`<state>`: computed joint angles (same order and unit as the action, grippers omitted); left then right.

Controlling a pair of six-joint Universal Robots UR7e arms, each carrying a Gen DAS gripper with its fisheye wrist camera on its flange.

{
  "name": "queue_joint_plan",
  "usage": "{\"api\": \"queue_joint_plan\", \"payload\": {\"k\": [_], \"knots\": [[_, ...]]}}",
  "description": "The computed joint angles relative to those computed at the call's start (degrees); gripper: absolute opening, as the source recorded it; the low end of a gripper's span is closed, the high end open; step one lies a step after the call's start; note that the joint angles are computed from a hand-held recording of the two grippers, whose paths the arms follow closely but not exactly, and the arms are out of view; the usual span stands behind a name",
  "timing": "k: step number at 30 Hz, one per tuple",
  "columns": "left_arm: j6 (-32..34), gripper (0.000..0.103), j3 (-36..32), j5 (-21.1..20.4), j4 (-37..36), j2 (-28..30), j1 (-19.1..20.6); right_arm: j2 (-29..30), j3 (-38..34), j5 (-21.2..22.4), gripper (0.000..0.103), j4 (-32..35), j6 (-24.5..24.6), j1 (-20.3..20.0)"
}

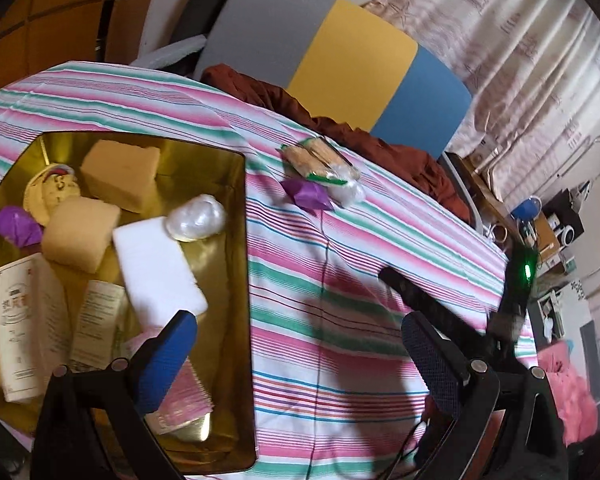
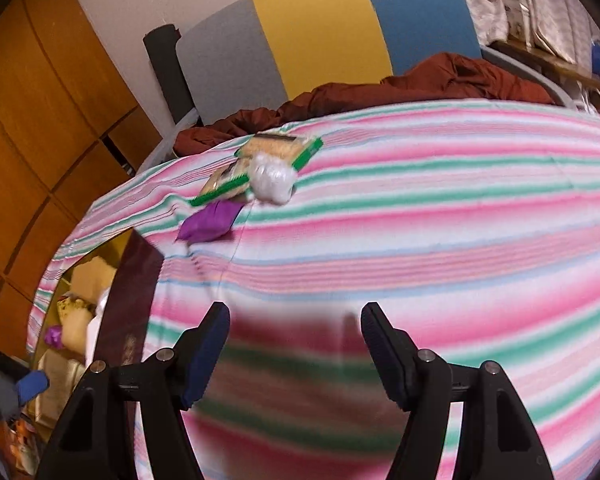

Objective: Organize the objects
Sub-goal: 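Grasp another plastic-wrapped cotton ball with the right tool, then grasp the purple pouch with the left tool while the right holds the cotton ball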

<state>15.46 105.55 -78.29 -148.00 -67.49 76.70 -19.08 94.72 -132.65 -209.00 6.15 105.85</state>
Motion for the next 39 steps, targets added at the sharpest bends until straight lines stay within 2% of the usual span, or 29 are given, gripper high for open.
{"api": "queue_joint_plan", "payload": {"k": [11,14,17,20,22,23,24,28,32,36,39], "knots": [[0.45,0.103,-0.41,0.3,1.25,1.66,-0.97,3.9,-17.29,-2.06,0.069,9.89,-15.78,-2.88],[0.87,0.103,-0.42,0.49,1.23,1.62,-1.15,5.29,-21.11,-2.11,0.069,13.16,-18.82,-3.66],[1.15,0.103,0.0,0.25,0.44,1.39,-1.07,6.03,-22.64,-0.19,0.069,14.17,-20.21,-4.47],[0.37,0.103,-0.8,0.4,1.43,2.25,-0.97,7.3,-24.76,-0.39,0.067,15.99,-21.45,-4.75],[-0.24,0.103,-1.43,0.57,1.73,2.89,-1.02,7.49,-24.86,0.69,0.058,16.03,-21.61,-5.02],[-0.28,0.103,-1.56,0.47,1.56,3.06,-1.01,7.65,-25.14,0.45,0.048,16.52,-21.47,-5.02],[-0.21,0.103,-1.42,0.47,1.22,3.07,-1.1,7.85,-25.49,0.13,0.042,16.57,-21.53,-4.96],[0.15,0.103,-1.6,1.18,0.58,3.69,-1.27,7.04,-23.58,3.14,0.039,13.74,-21.98,-5.17],[-0.2,0.103,-2.03,1.89,-0.13,4.51,-1.61,5.81,-19.75,3.41,0.038,9.13,-19.6,-5.12],[0.53,0.103,-3.16,3.87,-2.4,6.7,-2.8,4.0,-13.62,1.04,0.038,3.35,-17.75,-4.47],[0.35,0.103,-5.11,4.68,-3.15,9.25,-3.85,3.15,-9.12,-3.09,0.038,-3.1,-17.25,-3.75]]}}
